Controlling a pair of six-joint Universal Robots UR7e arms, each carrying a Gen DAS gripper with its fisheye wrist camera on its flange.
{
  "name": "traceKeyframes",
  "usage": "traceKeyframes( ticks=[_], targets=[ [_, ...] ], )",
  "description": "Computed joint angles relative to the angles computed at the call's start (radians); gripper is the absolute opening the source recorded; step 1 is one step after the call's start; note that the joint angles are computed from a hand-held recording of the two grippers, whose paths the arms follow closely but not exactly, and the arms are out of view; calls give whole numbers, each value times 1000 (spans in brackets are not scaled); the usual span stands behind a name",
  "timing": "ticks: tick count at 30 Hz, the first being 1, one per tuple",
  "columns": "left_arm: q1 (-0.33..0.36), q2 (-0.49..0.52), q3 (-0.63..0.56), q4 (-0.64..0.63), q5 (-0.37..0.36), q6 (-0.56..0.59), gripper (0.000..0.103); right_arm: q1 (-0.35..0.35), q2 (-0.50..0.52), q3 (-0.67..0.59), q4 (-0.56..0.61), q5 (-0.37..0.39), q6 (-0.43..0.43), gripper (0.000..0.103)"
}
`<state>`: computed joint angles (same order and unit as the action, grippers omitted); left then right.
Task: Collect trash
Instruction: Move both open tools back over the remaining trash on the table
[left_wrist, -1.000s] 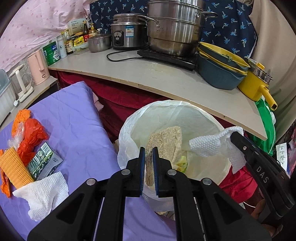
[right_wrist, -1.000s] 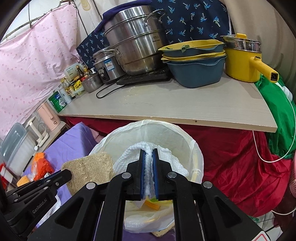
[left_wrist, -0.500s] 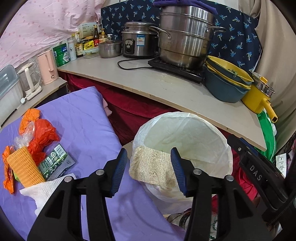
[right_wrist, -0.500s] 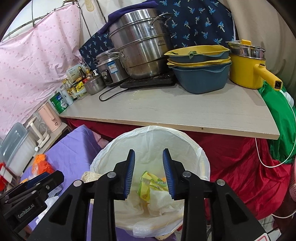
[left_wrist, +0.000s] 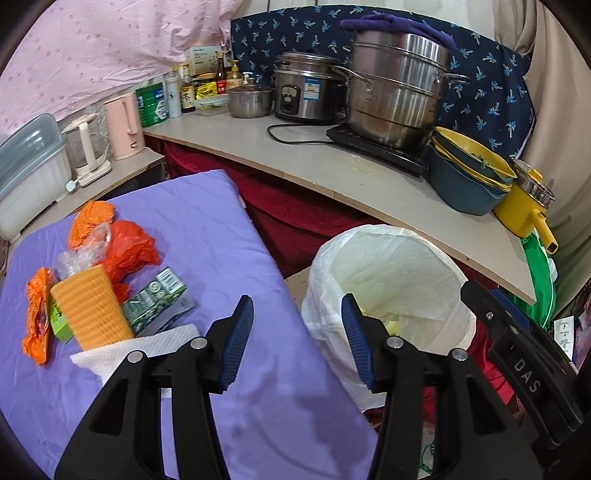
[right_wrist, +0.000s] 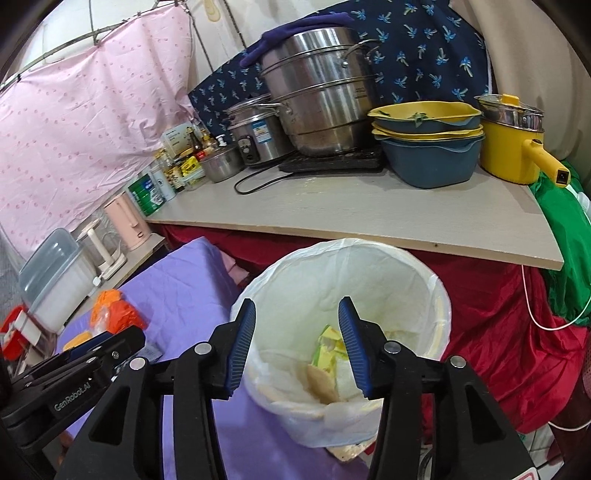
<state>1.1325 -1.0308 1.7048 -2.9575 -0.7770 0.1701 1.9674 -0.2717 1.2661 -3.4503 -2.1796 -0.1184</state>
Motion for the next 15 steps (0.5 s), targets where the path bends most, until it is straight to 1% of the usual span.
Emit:
traceKeyframes(
  ticks=[4,15],
  targets=[
    [8,-47,47,-17,13,-6,48,26,16,-1,13,-2,-9,46],
    [40,-170,146,-45,72,-10,48,90,61,-18,74,20,17,46]
  ],
)
